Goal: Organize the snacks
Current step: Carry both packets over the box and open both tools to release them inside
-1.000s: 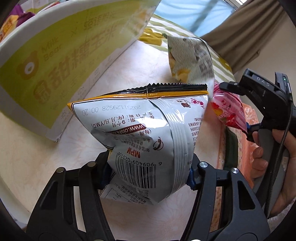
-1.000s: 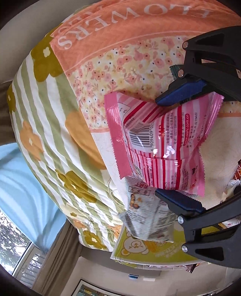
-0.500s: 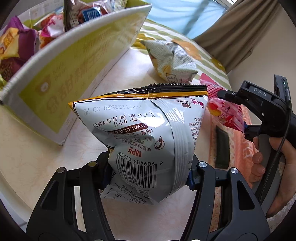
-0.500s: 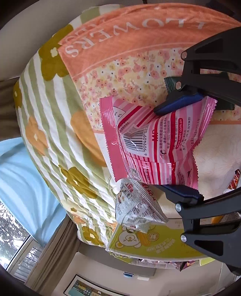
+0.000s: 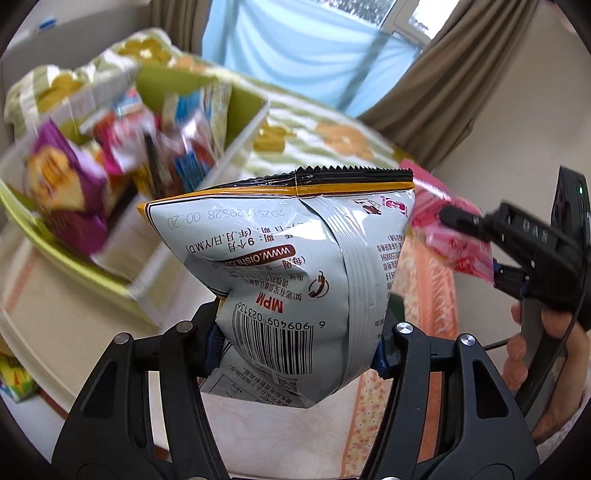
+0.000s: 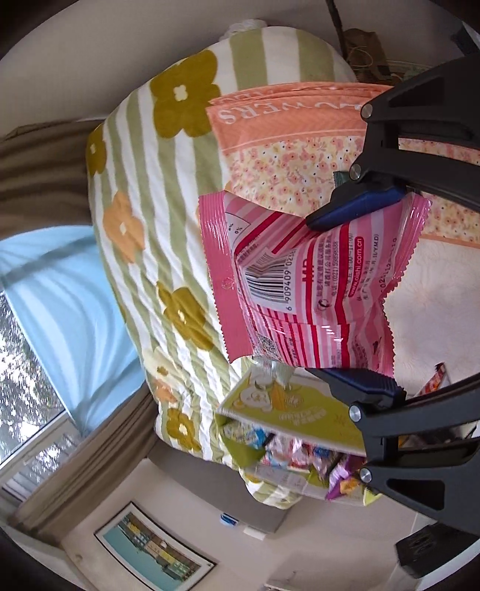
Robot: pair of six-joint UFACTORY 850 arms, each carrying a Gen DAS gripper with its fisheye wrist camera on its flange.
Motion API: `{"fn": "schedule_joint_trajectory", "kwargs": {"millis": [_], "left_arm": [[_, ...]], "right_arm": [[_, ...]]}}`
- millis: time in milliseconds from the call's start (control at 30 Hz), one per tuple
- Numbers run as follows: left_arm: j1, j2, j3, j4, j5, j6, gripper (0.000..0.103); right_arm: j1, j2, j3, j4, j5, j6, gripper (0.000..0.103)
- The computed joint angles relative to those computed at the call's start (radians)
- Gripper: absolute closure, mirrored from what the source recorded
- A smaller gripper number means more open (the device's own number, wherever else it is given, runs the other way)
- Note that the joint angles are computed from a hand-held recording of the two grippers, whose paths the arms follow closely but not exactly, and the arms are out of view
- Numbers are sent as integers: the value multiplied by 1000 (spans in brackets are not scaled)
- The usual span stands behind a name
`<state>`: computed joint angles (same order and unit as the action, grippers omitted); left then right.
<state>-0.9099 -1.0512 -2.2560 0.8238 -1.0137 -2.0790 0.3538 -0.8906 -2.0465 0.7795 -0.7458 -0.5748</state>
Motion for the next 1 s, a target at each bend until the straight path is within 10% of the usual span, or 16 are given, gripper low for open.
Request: {"fn": "schedule_joint_trajectory", "kwargs": {"millis": [567, 1000], "left_arm": [[97, 489, 602, 130, 121, -12, 46], [357, 654, 864, -214, 435, 544, 46]], "right_arm": [[131, 116, 61, 128, 68, -98, 38], [305, -70, -240, -169, 89, 335, 38]]}}
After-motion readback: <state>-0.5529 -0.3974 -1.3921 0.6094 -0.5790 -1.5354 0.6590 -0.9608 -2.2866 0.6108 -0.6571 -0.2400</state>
